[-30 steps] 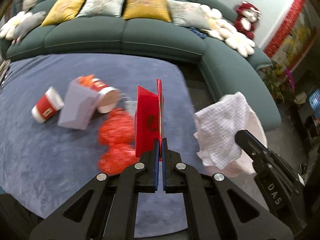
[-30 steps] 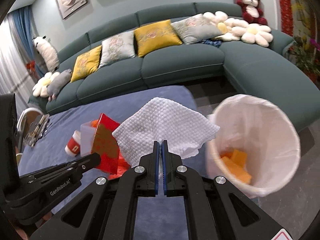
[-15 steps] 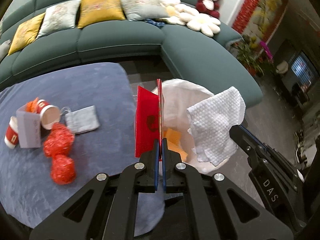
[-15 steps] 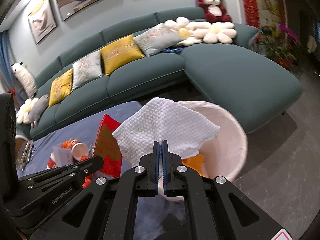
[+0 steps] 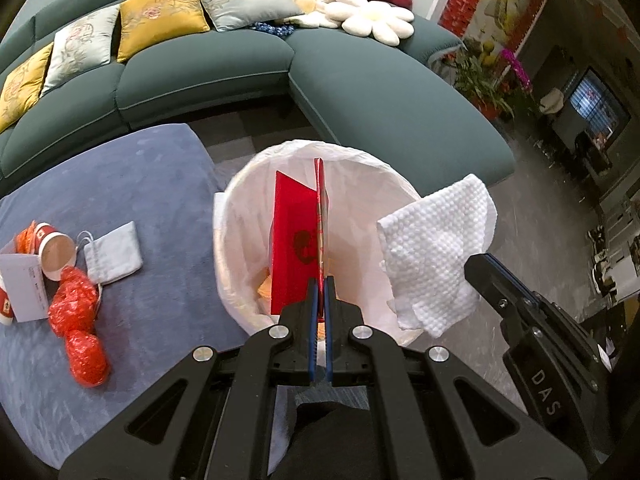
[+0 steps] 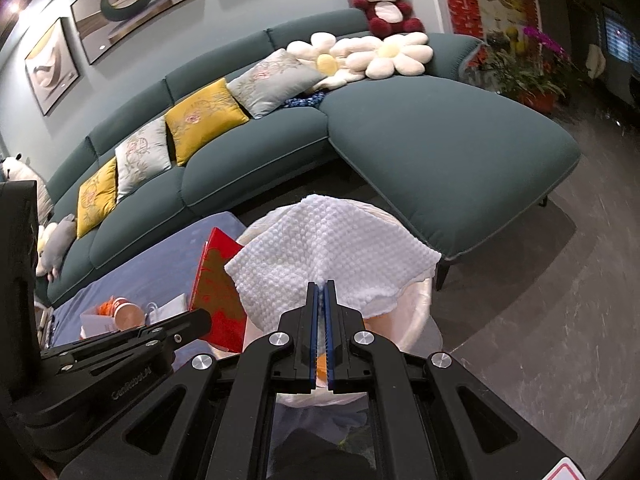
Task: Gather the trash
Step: 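Carry tissue and red envelope over the bin and open both grippers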
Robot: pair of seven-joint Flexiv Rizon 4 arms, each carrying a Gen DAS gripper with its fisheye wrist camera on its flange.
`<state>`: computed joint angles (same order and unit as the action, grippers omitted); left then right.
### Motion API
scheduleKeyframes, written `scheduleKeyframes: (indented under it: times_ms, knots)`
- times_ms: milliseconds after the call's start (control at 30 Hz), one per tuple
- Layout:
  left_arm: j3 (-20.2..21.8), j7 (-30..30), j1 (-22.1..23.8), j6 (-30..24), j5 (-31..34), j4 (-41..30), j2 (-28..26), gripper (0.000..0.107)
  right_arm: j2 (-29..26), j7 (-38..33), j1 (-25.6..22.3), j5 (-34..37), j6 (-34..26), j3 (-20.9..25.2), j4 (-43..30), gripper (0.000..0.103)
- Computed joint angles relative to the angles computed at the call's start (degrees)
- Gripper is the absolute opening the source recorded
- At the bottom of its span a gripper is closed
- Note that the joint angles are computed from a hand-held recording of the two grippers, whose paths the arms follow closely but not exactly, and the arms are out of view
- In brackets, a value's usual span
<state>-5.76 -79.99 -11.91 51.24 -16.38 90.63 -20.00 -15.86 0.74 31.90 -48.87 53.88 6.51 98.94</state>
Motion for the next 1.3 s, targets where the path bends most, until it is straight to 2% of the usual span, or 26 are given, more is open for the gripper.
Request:
scheduleKeyframes:
  times_ms: [300,367,433,500,933,1067,1133,1233,1300]
  knots:
    - [-0.1,-0.8,-0.7,-0.5,1.1,-3.0,-2.3,0.005,-0.3,0.7,-0.4,0.2,0.3,-0.2,0.3,0.003]
    - [-0.2,-0.8,-0.6,-0.5,1.0,-3.2,-2.5,0.008,-0.3,1.0,-0.3,0.1,0.4,-0.2,0.5,0.003]
    - [0.3,-1.8,-0.9,-0.6,1.7,-3.7,-2.6,0.022,-0.3,0.8,-0.4,0.2,0.5,-0.2,0.4,0.003]
    - [0.5,-2.7,-1.0,-0.5,2.1,-3.9,-2.6,0.031,-0.6,0.5,-0.3,0.2,0.6,-0.3,0.2,0.003]
    - [1.6,-5.6,0.5,-0.8,2.9,-1.4,-0.9,0.04,-2.4,-2.1,-0.1,1.0,2.1,-1.0,-1.7,0.005]
    - [2.0,-6.3,1.0,-0.4,3.2,-0.3,-0.1,0.047,-2.9,-2.0,0.5,0.6,2.0,-1.6,-2.5,0.01]
    - [2.3,-6.8,1.3,0.0,3.4,0.5,0.5,0.052,-3.4,-2.2,0.7,0.8,1.9,-1.6,-3.3,0.017]
    - [2.4,-7.0,1.9,0.2,3.0,1.6,1.3,0.053,-3.8,-2.1,1.5,0.1,1.4,-2.0,-4.5,0.026]
    - [2.5,-6.9,2.3,0.3,2.8,2.4,1.9,0.053,-4.0,-2.1,1.9,-0.1,1.1,-2.1,-5.2,0.028]
